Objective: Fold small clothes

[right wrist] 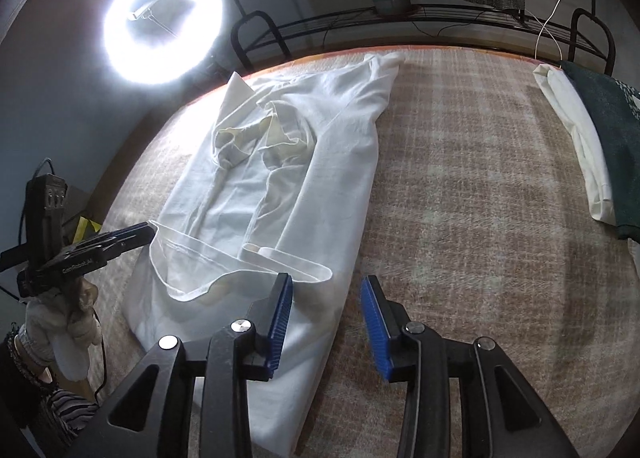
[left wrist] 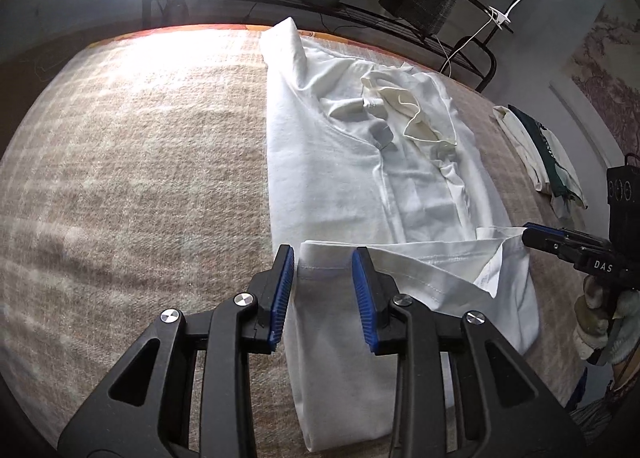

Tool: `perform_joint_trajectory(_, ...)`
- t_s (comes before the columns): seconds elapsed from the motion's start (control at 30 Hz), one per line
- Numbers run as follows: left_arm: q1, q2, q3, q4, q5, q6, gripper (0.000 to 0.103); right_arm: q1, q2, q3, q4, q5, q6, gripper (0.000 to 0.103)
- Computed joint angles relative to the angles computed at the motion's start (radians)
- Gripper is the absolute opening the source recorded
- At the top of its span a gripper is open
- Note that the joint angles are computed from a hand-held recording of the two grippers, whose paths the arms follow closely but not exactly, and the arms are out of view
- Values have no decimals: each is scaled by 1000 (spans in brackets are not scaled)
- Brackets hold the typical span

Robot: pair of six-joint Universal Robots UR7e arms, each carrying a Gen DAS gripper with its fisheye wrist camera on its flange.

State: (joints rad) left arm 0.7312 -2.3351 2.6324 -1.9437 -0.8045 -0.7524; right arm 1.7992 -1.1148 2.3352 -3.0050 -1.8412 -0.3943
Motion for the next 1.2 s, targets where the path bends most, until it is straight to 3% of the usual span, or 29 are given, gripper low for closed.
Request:
perform_joint_trajectory(0.03,3,6,1,-9,0,7,27,-2,4,-2,-2,4,3,32)
perform_joint_trajectory(0.07,4,3,2,-8,1,9,11,-4,5,-5,4,13,5,26)
perform_joint_trajectory(0.1,5,5,2,-5,5,7,4,-5,7,-7,8,20,5,20)
perform_joint_trajectory(0.2,-9,-16,7,10,25,-6,3,7,12,-8,-1,19,-9,2)
perform_joint_trajectory(0.37,44,-1,12,-55,31,3,3,27,24,-4,-74,9,-14,0)
perform_joint_trajectory(0.53,70,34,13,-93,25,19,3,27,52,-14,-110,-19,-5,0)
perform_joint_trajectory(0.67,29,-8,3,17,84,-65,3,25,62,-20,-104,-61,14,1)
perform_joint_trajectory(0.73,19,-41,-10,90,105,-117,3,18,56,-22,-99,-96,47,10)
perform_joint_trajectory(0.77,28,-51,-14,87,95,-117,3,9,44,-23,-85,-111,74,29)
perform_joint_trajectory(0.8,39,-63,-18,83,77,-113,3,-3,29,-18,-78,-97,84,35)
perform_joint_trajectory(0.9,70,-111,-32,100,-36,-115,4,-63,-60,2,38,35,102,35)
perform_joint_trajectory(0.97,52,-176,-38,180,-115,-149,22,-94,-123,21,141,113,82,35)
perform_joint_trajectory(1.03,-9,-256,-40,305,-161,-212,34,-109,-171,43,224,143,56,35)
perform_joint_trajectory(1.13,-84,-317,-29,412,-208,-293,35,-134,-227,85,322,180,18,35)
perform_joint_trajectory(1.2,-132,-327,-21,456,-205,-329,34,-132,-229,101,330,166,4,33)
